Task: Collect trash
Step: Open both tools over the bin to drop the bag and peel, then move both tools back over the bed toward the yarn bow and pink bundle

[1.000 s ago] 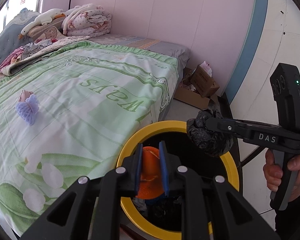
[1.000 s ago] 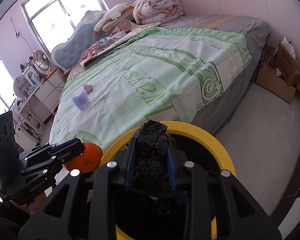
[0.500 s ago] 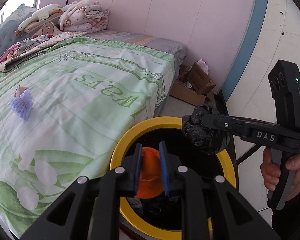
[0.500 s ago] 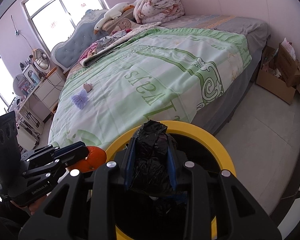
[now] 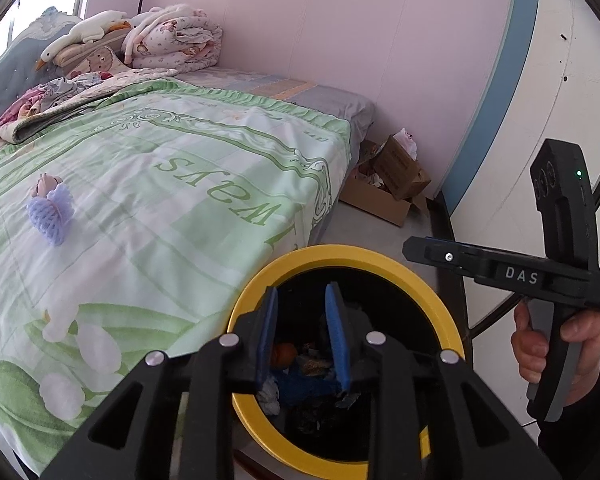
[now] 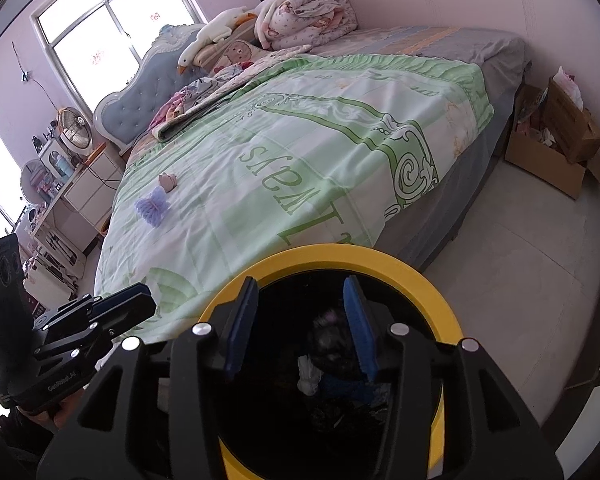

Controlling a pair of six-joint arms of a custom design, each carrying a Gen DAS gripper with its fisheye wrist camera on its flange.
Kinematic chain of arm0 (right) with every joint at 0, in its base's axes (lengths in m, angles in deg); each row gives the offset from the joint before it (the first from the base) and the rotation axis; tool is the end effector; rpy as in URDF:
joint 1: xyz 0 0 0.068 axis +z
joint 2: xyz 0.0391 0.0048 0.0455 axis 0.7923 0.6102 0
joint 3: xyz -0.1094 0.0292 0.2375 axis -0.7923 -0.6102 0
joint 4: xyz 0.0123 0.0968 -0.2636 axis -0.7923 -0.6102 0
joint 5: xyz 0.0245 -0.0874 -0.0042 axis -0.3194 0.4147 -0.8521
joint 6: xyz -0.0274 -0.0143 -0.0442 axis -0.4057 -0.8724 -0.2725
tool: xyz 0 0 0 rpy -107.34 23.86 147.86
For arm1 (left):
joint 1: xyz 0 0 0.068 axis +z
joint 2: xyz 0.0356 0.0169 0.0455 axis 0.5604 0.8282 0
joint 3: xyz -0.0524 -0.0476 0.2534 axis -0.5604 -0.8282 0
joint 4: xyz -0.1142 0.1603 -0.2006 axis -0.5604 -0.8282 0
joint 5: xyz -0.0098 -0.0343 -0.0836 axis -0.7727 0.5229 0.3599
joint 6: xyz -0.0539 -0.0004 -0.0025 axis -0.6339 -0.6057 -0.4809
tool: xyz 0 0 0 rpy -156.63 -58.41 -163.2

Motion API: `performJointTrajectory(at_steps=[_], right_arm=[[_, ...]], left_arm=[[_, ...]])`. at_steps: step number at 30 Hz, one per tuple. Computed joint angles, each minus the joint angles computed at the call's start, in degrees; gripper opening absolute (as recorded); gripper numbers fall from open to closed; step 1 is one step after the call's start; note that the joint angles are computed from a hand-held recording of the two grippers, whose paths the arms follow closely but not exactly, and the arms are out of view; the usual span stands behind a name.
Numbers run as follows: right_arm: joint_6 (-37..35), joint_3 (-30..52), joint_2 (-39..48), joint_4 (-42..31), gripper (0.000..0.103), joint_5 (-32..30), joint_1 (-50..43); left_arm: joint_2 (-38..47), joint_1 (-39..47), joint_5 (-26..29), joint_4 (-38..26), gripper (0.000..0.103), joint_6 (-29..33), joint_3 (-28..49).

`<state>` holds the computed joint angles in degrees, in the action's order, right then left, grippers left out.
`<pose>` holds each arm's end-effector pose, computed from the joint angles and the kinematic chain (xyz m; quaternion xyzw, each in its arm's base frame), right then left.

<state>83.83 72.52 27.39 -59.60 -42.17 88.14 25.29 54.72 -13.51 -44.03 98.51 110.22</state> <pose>0.2191 0.1451 0.0529 0.1383 0.9088 0.1433 0.3665 0.3179 0.0926 0.0552 0.2678 0.8708 -0.2296 0.3425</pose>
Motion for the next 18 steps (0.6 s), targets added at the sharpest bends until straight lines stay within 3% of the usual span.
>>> performJointTrajectory(at_steps=[9, 18], right_arm=[[-2.27, 1.83, -1.0, 0.11, 0.044, 0.74, -0.32], [-8.44, 10.03, 0.14, -1.56, 0.044, 1.3, 0.78]], left_arm=[[-0.65, 2.88, 1.63, 0.41, 0.033, -0.69, 2.31], [1.49, 7.7, 2.95, -0.36, 0.04, -5.09, 9.74]])
